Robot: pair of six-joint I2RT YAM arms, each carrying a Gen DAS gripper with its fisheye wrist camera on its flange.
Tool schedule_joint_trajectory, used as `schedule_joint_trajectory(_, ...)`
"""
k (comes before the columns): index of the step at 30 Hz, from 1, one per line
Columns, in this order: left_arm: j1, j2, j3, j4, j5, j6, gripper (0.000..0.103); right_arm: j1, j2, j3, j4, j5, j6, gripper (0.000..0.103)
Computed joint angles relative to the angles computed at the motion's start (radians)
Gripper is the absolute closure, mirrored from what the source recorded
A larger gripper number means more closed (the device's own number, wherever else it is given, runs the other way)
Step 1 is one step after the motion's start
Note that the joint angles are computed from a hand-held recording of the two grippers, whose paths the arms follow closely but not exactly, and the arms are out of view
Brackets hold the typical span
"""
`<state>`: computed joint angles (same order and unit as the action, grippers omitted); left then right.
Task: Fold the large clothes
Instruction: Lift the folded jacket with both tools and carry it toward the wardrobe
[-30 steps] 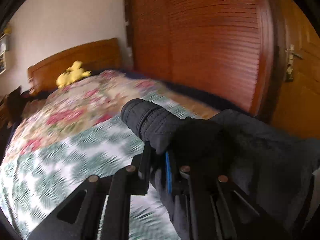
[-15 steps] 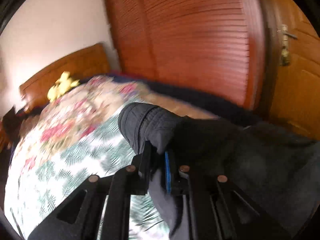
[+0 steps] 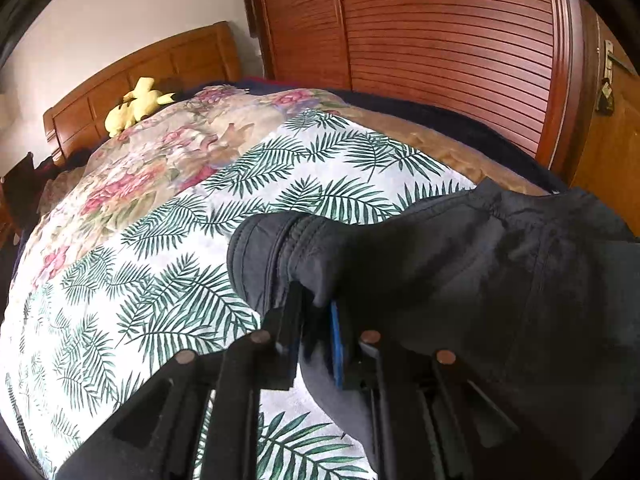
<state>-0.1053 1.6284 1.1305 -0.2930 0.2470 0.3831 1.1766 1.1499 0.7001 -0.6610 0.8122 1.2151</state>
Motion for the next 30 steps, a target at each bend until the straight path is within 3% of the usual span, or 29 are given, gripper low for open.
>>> schedule_joint_trajectory(2, -0.005, -0.007, -0.013, 0.006, 0.007, -0.003, 0.094, 0.032, 0.005, -0.01, -0.04, 0.031, 0.104, 0.04)
schedule_joint_trajectory(7, 0.004, 0.009, -0.024, 0.022, 0.025, -0.002, 0.093, 0.047, 0.032, -0.02, -0.043, -0.002, 0.218, 0.035)
schedule_joint_trajectory(12, 0.014, 0.036, -0.012, 0.018, 0.042, -0.009, 0.093, 0.004, 0.0, -0.071, 0.054, -0.056, 0.181, 0.029)
schedule_joint_trajectory(23, 0.038, 0.07, -0.013, 0.028, 0.057, -0.001, 0.089, -0.02, -0.023, -0.092, 0.168, -0.113, 0.098, 0.029)
schedule_joint_trajectory(30, 0.067, 0.089, -0.015, 0.029, 0.068, -0.003, 0.089, -0.079, -0.006, -0.106, 0.312, -0.22, 0.007, 0.03)
